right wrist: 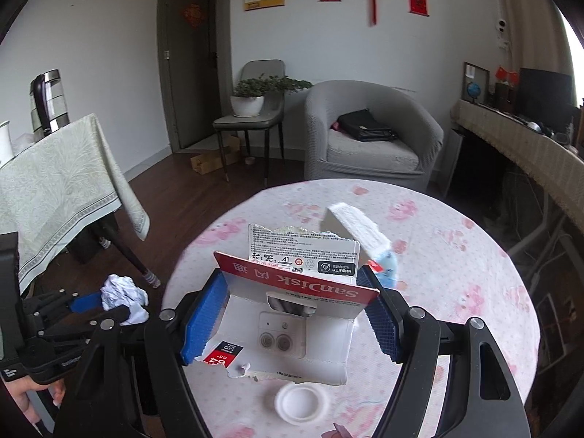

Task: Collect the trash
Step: 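Carry the foil ball and SanDisk box over the teal bin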

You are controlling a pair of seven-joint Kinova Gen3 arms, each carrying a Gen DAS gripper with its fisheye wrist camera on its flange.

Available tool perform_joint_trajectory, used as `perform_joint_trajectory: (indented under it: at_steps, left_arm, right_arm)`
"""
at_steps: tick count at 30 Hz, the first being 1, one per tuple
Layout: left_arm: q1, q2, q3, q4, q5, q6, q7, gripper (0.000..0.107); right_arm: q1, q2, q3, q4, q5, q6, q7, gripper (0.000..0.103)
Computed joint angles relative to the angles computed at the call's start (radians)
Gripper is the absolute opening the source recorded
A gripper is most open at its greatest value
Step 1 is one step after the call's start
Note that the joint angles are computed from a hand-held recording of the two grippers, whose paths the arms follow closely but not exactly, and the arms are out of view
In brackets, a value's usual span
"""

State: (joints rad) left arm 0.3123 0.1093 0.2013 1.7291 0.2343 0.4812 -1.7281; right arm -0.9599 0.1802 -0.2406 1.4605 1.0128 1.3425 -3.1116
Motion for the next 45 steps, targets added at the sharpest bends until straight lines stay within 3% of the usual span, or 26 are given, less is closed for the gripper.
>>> perform_joint_trajectory:
  at_steps: [9, 20, 33, 38, 45]
  left_arm:
    - [-0.063, 0.017, -0.028, 0.011, 0.037, 0.065, -0.044, 0.045]
    - [-0.126, 0.077, -0.068, 0.021, -0.006, 0.145, -0.024, 0.045]
    - [-0.174, 0.147, -0.092, 0.025, -0.074, 0.248, -0.016, 0.046]
    - [-0.218, 0.167, -0.092, 0.024, -0.041, 0.284, -0.053, 0.053]
    - [-0.264, 0.153, -0.104, 0.042, -0.009, 0.262, -0.082, 0.062]
  right_arm:
    - [-0.007, 0.067, 0.026, -0.073, -0.031, -0.137, 0.077, 0.074]
    - [-0.011, 0.173, 0.092, -0.182, -0.188, -0.343, 0.222, 0.074]
    - [-0.037, 0.335, 0.17, -0.376, -0.407, -0.394, 0.435, 0.074]
    - [-0.028, 0.395, 0.189, -0.44, -0.502, -0.392, 0.509, 0.074]
    - [-0.01, 0.479, 0.202, -0.516, -0.613, -0.369, 0.581, 0.074]
